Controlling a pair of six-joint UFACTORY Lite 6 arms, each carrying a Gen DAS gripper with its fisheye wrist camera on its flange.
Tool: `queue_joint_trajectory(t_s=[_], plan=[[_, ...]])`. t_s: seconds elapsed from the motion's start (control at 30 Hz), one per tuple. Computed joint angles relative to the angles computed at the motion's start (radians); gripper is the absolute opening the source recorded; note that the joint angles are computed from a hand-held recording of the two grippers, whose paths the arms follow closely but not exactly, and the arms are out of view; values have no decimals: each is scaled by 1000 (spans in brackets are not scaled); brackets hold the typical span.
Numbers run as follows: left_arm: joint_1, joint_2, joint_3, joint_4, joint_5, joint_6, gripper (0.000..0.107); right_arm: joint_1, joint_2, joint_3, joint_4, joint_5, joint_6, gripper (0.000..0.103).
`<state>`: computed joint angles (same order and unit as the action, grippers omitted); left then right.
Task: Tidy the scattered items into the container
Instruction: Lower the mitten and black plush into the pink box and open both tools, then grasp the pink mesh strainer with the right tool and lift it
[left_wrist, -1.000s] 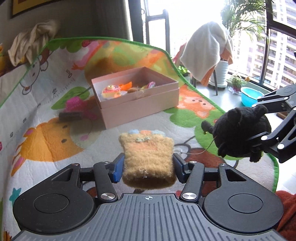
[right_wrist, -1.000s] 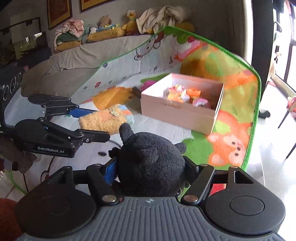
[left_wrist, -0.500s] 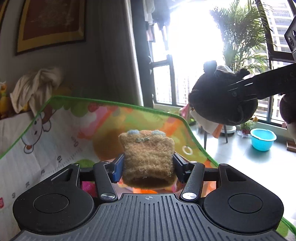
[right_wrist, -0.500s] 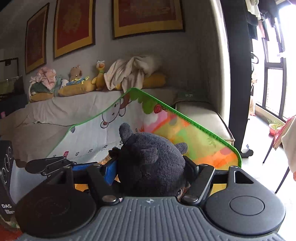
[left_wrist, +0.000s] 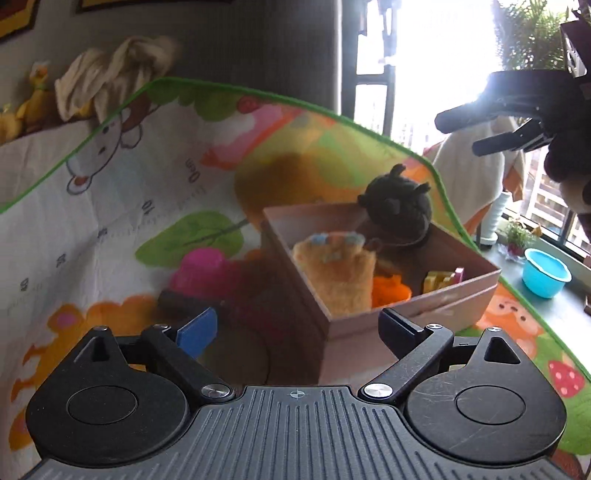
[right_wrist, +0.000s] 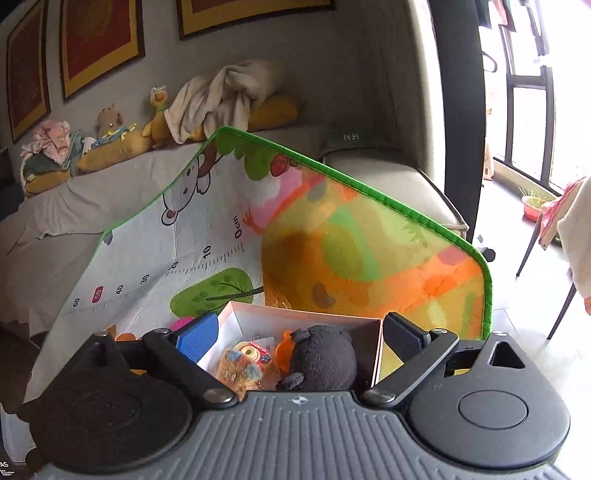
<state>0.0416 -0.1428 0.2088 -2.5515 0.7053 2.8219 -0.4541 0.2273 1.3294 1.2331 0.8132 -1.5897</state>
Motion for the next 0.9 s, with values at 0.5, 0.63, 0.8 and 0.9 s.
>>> queue_joint_trajectory(t_s=[0.5,0.63,0.8,0.9], plan=[[335,178,-46,211,314,-37,100,597,322,384,-602,-165,755,71],[328,167,-69,175,336,-12,101,721,525,576,-866,-241,1061,81],[347,174,-64,192,340,-40,101,831,726,776,-1188,-205,1308,80],[366,180,-61,205,348,-57,101,852,676,675,-1201,-246,1276,70]])
